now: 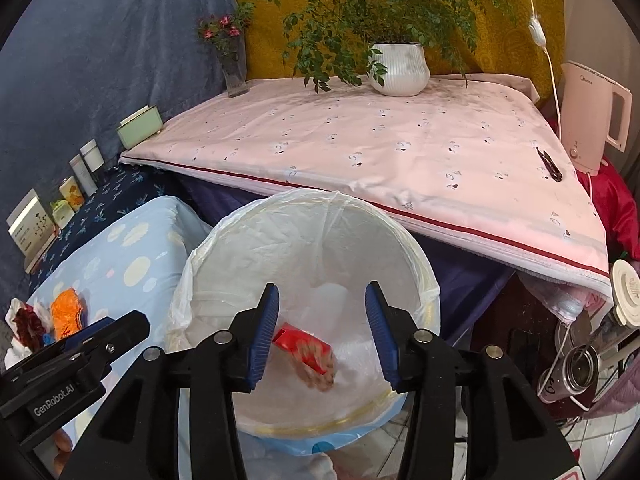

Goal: Collect trash
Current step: 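Open the right tool over the bin while the left tool releases the red bag into it, then move both open tools back over the trash pile on the table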

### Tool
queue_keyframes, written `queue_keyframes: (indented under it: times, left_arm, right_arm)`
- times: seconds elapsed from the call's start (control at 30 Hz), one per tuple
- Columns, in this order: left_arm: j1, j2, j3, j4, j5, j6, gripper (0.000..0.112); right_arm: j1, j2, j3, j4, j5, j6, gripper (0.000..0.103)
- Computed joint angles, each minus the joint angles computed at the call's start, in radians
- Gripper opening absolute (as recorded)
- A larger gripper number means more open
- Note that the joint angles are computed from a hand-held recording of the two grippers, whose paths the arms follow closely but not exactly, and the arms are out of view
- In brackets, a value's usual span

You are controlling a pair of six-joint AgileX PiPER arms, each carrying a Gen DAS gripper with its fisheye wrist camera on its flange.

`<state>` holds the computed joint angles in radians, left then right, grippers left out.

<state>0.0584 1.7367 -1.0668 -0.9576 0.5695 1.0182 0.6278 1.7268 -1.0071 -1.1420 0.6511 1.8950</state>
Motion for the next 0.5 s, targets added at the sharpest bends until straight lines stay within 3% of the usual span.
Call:
queue_keyframes:
  times: [0.17,0.5]
  left_arm:
    - [0.043,-0.035,0.031,-0.006,-0.005,0.016,0.052]
    - [0.203,-0.165,0.152,-0.023,0.014,0.08,0.058]
  right_arm:
    - [0.034,-0.016,-0.01,0.013,0.019,-0.007,0.045]
    - [0.19,-0.041,-0.053,0.046,0.122,-0.026,0.059]
